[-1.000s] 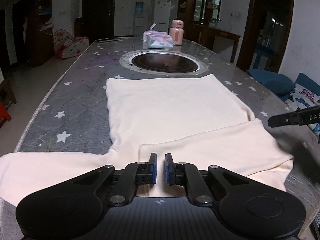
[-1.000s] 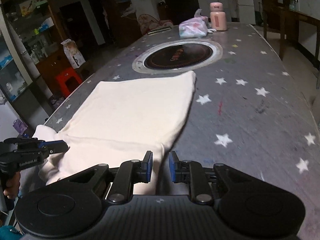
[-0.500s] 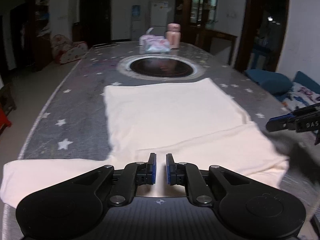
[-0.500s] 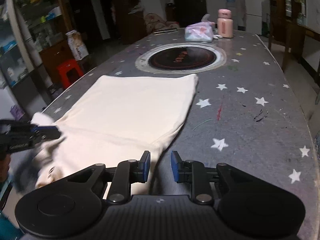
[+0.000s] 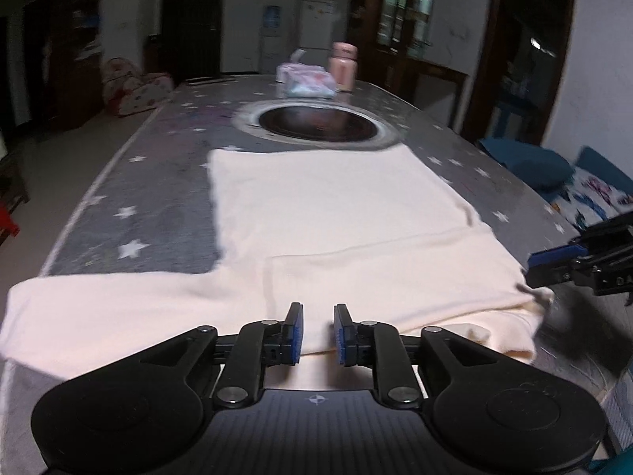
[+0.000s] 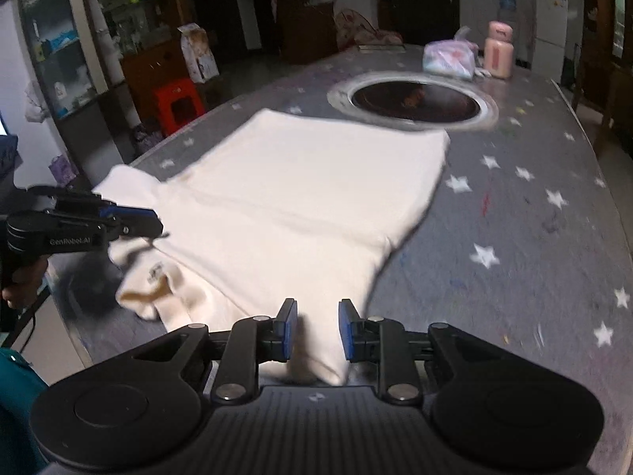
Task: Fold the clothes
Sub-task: 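Move the left gripper to the other sleeve cuff and grasp it, then fold the held sleeve across the body and open the left gripper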
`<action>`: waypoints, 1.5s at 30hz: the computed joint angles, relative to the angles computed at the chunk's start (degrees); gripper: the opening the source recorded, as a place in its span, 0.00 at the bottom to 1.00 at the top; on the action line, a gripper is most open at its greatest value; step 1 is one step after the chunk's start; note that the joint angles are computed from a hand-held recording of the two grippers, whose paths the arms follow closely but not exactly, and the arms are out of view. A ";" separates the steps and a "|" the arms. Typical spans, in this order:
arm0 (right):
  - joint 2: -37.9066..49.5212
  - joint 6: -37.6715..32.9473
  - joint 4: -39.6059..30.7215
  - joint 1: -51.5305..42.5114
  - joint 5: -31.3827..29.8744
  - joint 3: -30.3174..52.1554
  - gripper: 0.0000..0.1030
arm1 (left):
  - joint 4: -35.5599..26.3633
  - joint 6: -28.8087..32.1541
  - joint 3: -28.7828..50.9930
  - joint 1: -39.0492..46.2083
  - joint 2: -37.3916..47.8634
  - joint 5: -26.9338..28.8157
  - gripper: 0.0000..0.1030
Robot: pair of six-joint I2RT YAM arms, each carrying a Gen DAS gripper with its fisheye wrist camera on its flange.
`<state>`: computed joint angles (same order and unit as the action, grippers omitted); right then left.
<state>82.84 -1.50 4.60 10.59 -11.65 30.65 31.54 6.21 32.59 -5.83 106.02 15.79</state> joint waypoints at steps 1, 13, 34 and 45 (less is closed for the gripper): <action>0.44 0.16 0.37 0.37 -0.41 0.33 0.22 | 0.38 -0.42 -0.35 0.79 -0.27 -0.60 0.27; 5.37 0.80 0.83 4.48 0.29 4.21 0.28 | 5.00 -6.92 -0.50 13.90 0.38 -10.98 0.38; 5.01 1.66 1.23 6.12 1.16 5.12 0.37 | -4.22 -29.04 12.65 31.96 12.69 8.19 0.44; 3.95 2.55 2.91 5.99 1.27 4.22 0.37 | 3.70 -30.45 7.28 29.80 7.04 3.68 0.05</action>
<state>86.80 1.05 7.51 16.58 -10.39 34.86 35.24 -24.24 39.88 23.97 113.06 19.47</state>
